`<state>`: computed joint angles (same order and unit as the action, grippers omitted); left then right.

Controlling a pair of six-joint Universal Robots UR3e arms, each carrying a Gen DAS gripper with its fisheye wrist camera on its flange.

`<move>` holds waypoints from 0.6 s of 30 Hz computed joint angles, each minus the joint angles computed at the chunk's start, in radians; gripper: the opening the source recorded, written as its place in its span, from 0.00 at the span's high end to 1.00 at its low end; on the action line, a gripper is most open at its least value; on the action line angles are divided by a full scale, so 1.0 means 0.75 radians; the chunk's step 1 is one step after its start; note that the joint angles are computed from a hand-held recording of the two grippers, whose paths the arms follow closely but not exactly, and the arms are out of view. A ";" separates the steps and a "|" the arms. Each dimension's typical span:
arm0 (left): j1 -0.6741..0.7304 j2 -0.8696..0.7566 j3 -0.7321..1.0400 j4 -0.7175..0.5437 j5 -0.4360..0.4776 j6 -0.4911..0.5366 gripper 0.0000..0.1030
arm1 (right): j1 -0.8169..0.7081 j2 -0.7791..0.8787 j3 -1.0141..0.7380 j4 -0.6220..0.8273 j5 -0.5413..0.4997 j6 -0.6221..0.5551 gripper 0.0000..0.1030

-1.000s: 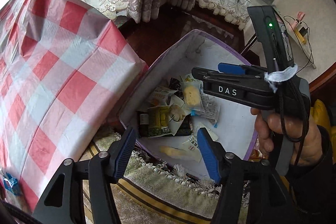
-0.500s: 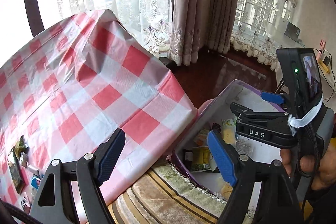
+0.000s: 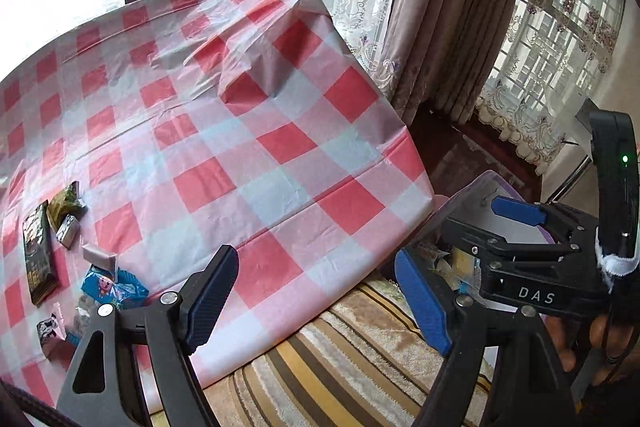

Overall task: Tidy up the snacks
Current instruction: 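Move both tools back over the remaining snacks on the table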

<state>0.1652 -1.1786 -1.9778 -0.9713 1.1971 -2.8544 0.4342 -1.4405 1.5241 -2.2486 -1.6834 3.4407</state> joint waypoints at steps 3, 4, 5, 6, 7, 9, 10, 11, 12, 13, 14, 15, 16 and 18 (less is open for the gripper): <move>0.179 0.119 -0.043 -0.136 -0.090 0.051 0.21 | 0.053 0.073 -0.098 0.040 0.025 -0.004 0.19; 0.253 0.157 -0.051 -0.202 -0.128 0.072 0.21 | 0.072 0.102 -0.137 0.056 0.028 -0.010 0.19; 0.326 0.195 -0.057 -0.269 -0.160 0.093 0.21 | 0.091 0.131 -0.175 0.069 0.026 -0.017 0.19; 0.402 0.229 -0.061 -0.340 -0.187 0.118 0.21 | 0.111 0.161 -0.213 0.078 0.022 -0.024 0.19; 0.478 0.258 -0.060 -0.417 -0.209 0.146 0.21 | 0.128 0.188 -0.246 0.082 0.023 -0.029 0.19; 0.645 0.308 -0.054 -0.592 -0.247 0.218 0.21 | 0.152 0.242 -0.309 0.092 0.048 -0.043 0.19; 0.735 0.329 -0.048 -0.689 -0.266 0.264 0.21 | 0.162 0.271 -0.344 0.097 0.072 -0.052 0.19; 0.818 0.346 -0.042 -0.775 -0.275 0.305 0.21 | 0.176 0.300 -0.379 0.103 0.080 -0.057 0.19; 0.896 0.361 -0.038 -0.848 -0.277 0.340 0.21 | 0.192 0.331 -0.419 0.115 0.081 -0.063 0.19; 0.983 0.376 -0.034 -0.926 -0.279 0.383 0.21 | 0.210 0.365 -0.470 0.134 0.081 -0.074 0.19; 1.069 0.387 -0.028 -1.003 -0.283 0.426 0.21 | 0.226 0.398 -0.520 0.152 0.080 -0.088 0.19; 1.150 0.393 -0.022 -1.075 -0.289 0.467 0.21 | 0.241 0.429 -0.566 0.167 0.076 -0.100 0.19; 1.235 0.396 -0.017 -1.146 -0.297 0.509 0.21 | 0.255 0.460 -0.617 0.184 0.071 -0.110 0.19; 1.375 0.390 -0.015 -1.234 -0.303 0.559 0.21 | 0.275 0.518 -0.711 0.220 0.074 -0.125 0.19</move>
<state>1.1965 -0.8860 -1.9892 -1.8967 0.9702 -2.4354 0.6404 -1.0523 0.9905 -2.0834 -1.6283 3.3472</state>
